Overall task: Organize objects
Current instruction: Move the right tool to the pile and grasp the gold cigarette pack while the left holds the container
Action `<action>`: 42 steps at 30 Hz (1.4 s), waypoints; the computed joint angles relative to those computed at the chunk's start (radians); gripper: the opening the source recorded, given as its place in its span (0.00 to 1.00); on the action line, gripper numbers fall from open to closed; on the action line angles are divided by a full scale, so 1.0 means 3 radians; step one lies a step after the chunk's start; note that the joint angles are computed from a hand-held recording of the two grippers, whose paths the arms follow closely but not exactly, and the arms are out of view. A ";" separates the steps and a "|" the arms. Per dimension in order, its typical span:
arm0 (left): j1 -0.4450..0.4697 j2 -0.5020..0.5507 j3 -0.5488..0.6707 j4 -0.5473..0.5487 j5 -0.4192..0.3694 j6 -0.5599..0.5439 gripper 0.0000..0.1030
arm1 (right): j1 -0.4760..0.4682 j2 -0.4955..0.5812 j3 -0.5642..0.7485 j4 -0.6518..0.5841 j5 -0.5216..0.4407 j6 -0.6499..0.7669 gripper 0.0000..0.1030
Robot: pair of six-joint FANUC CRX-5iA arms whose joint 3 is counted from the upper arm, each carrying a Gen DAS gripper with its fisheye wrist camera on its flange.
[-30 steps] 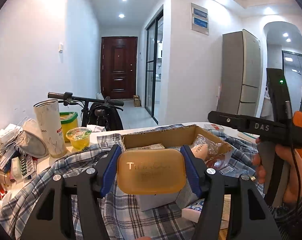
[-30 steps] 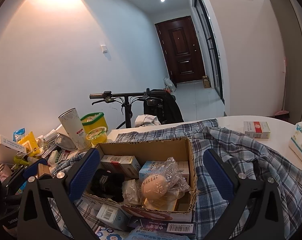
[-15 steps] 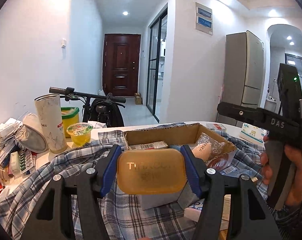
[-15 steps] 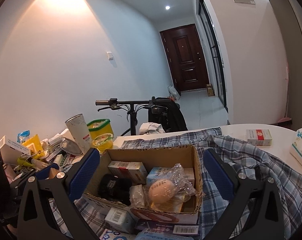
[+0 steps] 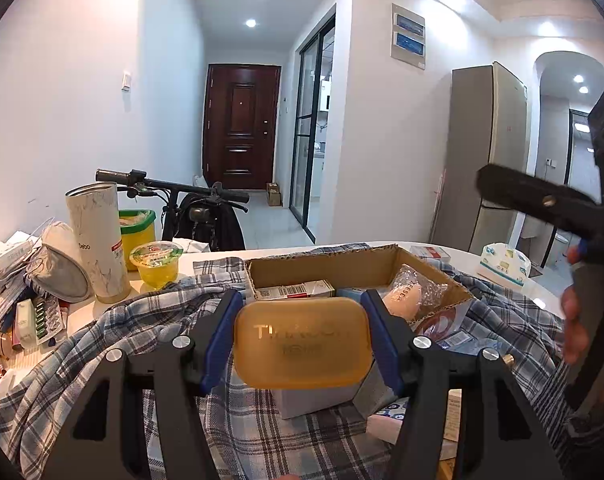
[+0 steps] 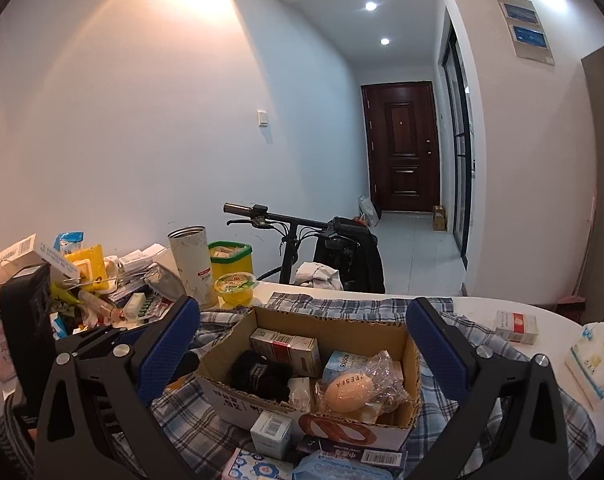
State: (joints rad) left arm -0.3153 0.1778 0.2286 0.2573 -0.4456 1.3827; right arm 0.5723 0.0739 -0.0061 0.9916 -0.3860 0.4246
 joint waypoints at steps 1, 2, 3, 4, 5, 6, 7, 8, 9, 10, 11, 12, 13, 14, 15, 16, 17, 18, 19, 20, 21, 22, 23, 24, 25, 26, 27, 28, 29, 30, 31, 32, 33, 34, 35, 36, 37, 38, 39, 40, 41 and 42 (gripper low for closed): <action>-0.0002 0.0004 0.0009 -0.0009 -0.0010 0.0002 0.62 | 0.0024 -0.0033 0.0007 -0.0139 -0.0023 0.0099 1.00; -0.0003 0.0009 0.0019 -0.0022 -0.0020 0.0008 0.62 | 0.0047 -0.0074 0.0009 -0.0298 -0.0036 0.0202 1.00; -0.0003 0.0012 0.0021 -0.0019 -0.0023 0.0005 0.62 | 0.0064 -0.0131 -0.0013 -0.0436 -0.0029 0.0290 1.00; -0.0001 0.0013 0.0022 -0.0015 -0.0024 0.0004 0.62 | 0.0078 -0.0188 -0.0051 -0.0498 -0.0032 0.0331 1.00; -0.0001 0.0013 0.0022 -0.0015 -0.0024 0.0004 0.62 | 0.0096 -0.0250 -0.0105 -0.0497 -0.0054 0.0340 1.00; -0.0001 0.0013 0.0022 -0.0015 -0.0024 0.0004 0.62 | 0.0122 -0.0315 -0.0162 -0.0495 -0.0089 0.0364 1.00; -0.0001 0.0013 0.0022 -0.0015 -0.0024 0.0004 0.62 | 0.0154 -0.0373 -0.0200 -0.0558 -0.0134 0.0446 1.00; -0.0001 0.0016 0.0024 -0.0011 -0.0026 -0.0003 0.62 | 0.0184 -0.0440 -0.0248 -0.0632 -0.0163 0.0515 1.00; -0.0001 0.0014 0.0023 -0.0014 -0.0026 -0.0001 0.62 | 0.0216 -0.0511 -0.0300 -0.0737 -0.0186 0.0594 1.00; -0.0001 0.0014 0.0023 -0.0014 -0.0026 -0.0001 0.62 | 0.0245 -0.0569 -0.0335 -0.0879 -0.0214 0.0699 1.00; -0.0001 0.0015 0.0022 -0.0009 -0.0026 -0.0007 0.62 | 0.0274 -0.0626 -0.0375 -0.1033 -0.0243 0.0806 1.00; -0.0001 0.0013 0.0021 -0.0011 -0.0023 -0.0003 0.62 | 0.0299 -0.0678 -0.0434 -0.1134 -0.0264 0.0863 1.00; -0.0001 0.0013 0.0021 -0.0011 -0.0023 -0.0003 0.62 | 0.0321 -0.0717 -0.0491 -0.1197 -0.0288 0.0894 1.00; 0.0000 0.0014 0.0019 -0.0003 -0.0021 -0.0009 0.62 | 0.0340 -0.0751 -0.0549 -0.1274 -0.0310 0.0963 1.00; -0.0001 0.0014 0.0024 -0.0018 -0.0026 0.0006 0.62 | 0.0348 -0.0772 -0.0588 -0.1378 -0.0302 0.1083 1.00; 0.0000 0.0014 0.0022 -0.0010 -0.0024 0.0000 0.62 | 0.0350 -0.0787 -0.0621 -0.1495 -0.0288 0.1207 1.00; 0.0003 0.0016 0.0016 0.0014 -0.0021 -0.0017 0.62 | 0.0352 -0.0787 -0.0618 -0.1654 -0.0320 0.1336 1.00; 0.0001 0.0014 0.0011 0.0013 -0.0018 -0.0015 0.62 | 0.0343 -0.0781 -0.0582 -0.1873 -0.0381 0.1504 1.00; 0.0003 0.0013 0.0004 0.0023 -0.0012 -0.0018 0.62 | 0.0332 -0.0768 -0.0555 -0.2036 -0.0426 0.1622 1.00; 0.0005 0.0012 -0.0002 0.0038 -0.0007 -0.0023 0.62 | 0.0319 -0.0747 -0.0525 -0.2170 -0.0470 0.1726 1.00; 0.0005 0.0011 -0.0010 0.0038 -0.0002 -0.0016 0.62 | 0.0315 -0.0724 -0.0485 -0.2283 -0.0540 0.1821 1.00; 0.0007 0.0010 -0.0013 0.0039 -0.0001 -0.0006 0.62 | 0.0316 -0.0715 -0.0474 -0.2348 -0.0588 0.1871 1.00; 0.0008 0.0008 -0.0019 0.0045 0.0002 -0.0001 0.62 | 0.0311 -0.0706 -0.0453 -0.2444 -0.0628 0.1953 1.00; 0.0010 0.0005 -0.0027 0.0055 0.0006 0.0003 0.62 | 0.0299 -0.0698 -0.0424 -0.2573 -0.0659 0.2061 1.00; 0.0012 0.0006 -0.0029 0.0064 0.0006 0.0001 0.62 | 0.0290 -0.0698 -0.0415 -0.2653 -0.0666 0.2117 1.00; 0.0012 0.0011 -0.0019 0.0053 -0.0008 0.0012 0.62 | 0.0275 -0.0697 -0.0405 -0.2727 -0.0675 0.2172 1.00; 0.0009 0.0016 -0.0004 0.0028 -0.0024 0.0030 0.62 | 0.0262 -0.0698 -0.0402 -0.2781 -0.0674 0.2205 1.00; 0.0003 0.0020 0.0008 0.0002 -0.0035 0.0044 0.62 | 0.0260 -0.0705 -0.0409 -0.2805 -0.0668 0.2206 1.00; 0.0003 0.0022 0.0015 -0.0004 -0.0038 0.0041 0.62 | 0.0255 -0.0715 -0.0415 -0.2820 -0.0660 0.2205 1.00; -0.0003 0.0018 0.0010 -0.0015 -0.0030 0.0040 0.62 | 0.0255 -0.0726 -0.0434 -0.2802 -0.0645 0.2181 1.00; -0.0004 0.0015 0.0008 -0.0015 -0.0025 0.0035 0.62 | 0.0260 -0.0730 -0.0452 -0.2770 -0.0637 0.2145 1.00; -0.0007 0.0008 -0.0003 -0.0016 -0.0012 0.0033 0.62 | 0.0261 -0.0722 -0.0454 -0.2769 -0.0653 0.2135 1.00; -0.0001 0.0007 -0.0008 0.0001 -0.0008 0.0019 0.62 | 0.0266 -0.0713 -0.0453 -0.2752 -0.0676 0.2123 1.00; -0.0002 0.0007 -0.0008 -0.0001 -0.0008 0.0024 0.62 | 0.0285 -0.0700 -0.0455 -0.2687 -0.0703 0.2078 1.00; -0.0001 0.0005 -0.0013 0.0005 -0.0002 0.0025 0.62 | 0.0296 -0.0683 -0.0444 -0.2652 -0.0731 0.2065 1.00; 0.0001 0.0006 -0.0013 0.0010 -0.0002 0.0026 0.62 | 0.0299 -0.0654 -0.0415 -0.2655 -0.0758 0.2092 1.00; 0.0001 0.0008 -0.0009 0.0008 -0.0008 0.0028 0.62 | 0.0306 -0.0639 -0.0398 -0.2650 -0.0790 0.2106 1.00; -0.0004 0.0010 -0.0002 -0.0005 -0.0017 0.0039 0.62 | 0.0318 -0.0628 -0.0397 -0.2619 -0.0814 0.2092 1.00; -0.0003 0.0010 0.0002 -0.0005 -0.0023 0.0037 0.62 | 0.0325 -0.0621 -0.0402 -0.2590 -0.0826 0.2078 1.00; -0.0008 0.0012 0.0013 -0.0034 -0.0033 0.0060 0.62 | 0.0327 -0.0622 -0.0407 -0.2587 -0.0831 0.2082 1.00; -0.0005 0.0011 0.0011 -0.0031 -0.0029 0.0061 0.62 | 0.0327 -0.0622 -0.0409 -0.2589 -0.0832 0.2086 1.00; -0.0002 0.0015 0.0017 -0.0029 -0.0037 0.0059 0.62 | 0.0325 -0.0622 -0.0410 -0.2583 -0.0832 0.2077 1.00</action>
State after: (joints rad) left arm -0.3159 0.1823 0.2338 0.2486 -0.4567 1.4005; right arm 0.6697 -0.1127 -0.1291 0.2168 -0.6357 1.0476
